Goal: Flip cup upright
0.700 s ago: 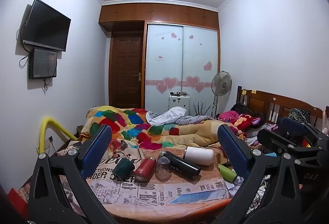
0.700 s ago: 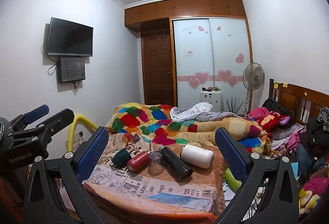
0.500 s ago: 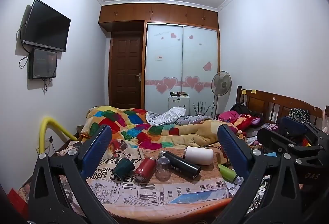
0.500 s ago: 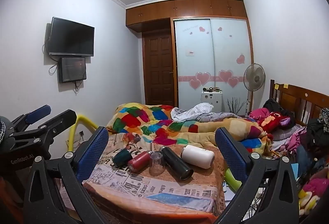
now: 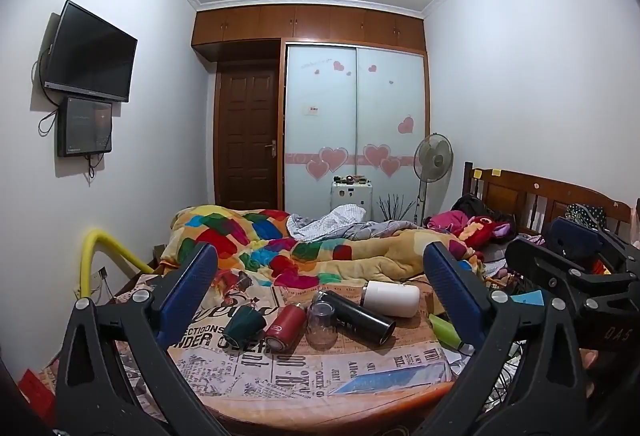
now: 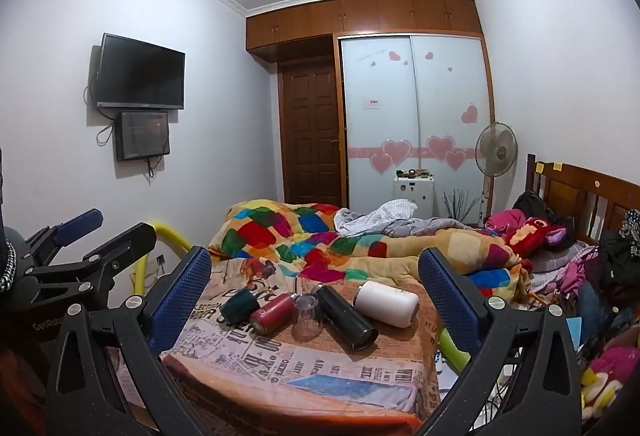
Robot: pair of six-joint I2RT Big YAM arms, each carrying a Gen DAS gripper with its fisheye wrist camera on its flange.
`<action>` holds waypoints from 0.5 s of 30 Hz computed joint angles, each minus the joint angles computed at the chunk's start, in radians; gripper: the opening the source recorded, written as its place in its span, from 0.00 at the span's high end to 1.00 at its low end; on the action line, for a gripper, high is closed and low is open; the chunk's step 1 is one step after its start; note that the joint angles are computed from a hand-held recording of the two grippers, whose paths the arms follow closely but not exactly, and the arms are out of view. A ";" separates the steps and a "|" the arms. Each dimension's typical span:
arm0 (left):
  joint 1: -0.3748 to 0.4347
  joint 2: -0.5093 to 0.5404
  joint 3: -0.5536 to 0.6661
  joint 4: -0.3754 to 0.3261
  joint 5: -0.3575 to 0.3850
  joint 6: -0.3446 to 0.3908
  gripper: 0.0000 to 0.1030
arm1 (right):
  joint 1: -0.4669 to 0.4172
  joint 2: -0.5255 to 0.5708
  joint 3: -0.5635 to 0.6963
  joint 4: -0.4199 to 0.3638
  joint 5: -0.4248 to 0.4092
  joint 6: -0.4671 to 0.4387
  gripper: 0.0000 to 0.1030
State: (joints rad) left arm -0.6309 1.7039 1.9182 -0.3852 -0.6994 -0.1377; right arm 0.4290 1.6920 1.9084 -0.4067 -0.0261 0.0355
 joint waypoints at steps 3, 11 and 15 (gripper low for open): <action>0.000 0.003 0.006 -0.004 -0.001 -0.001 0.00 | -0.002 0.001 0.003 -0.002 -0.002 0.000 0.00; -0.002 0.008 0.008 -0.006 -0.004 -0.004 0.00 | 0.004 -0.002 -0.003 -0.004 0.005 0.001 0.00; -0.002 0.007 0.004 -0.002 -0.003 -0.004 0.00 | 0.003 -0.002 -0.003 -0.004 0.003 0.001 0.00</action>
State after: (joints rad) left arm -0.6326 1.7106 1.9223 -0.3877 -0.7022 -0.1416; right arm 0.4323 1.6896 1.9056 -0.4107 -0.0230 0.0369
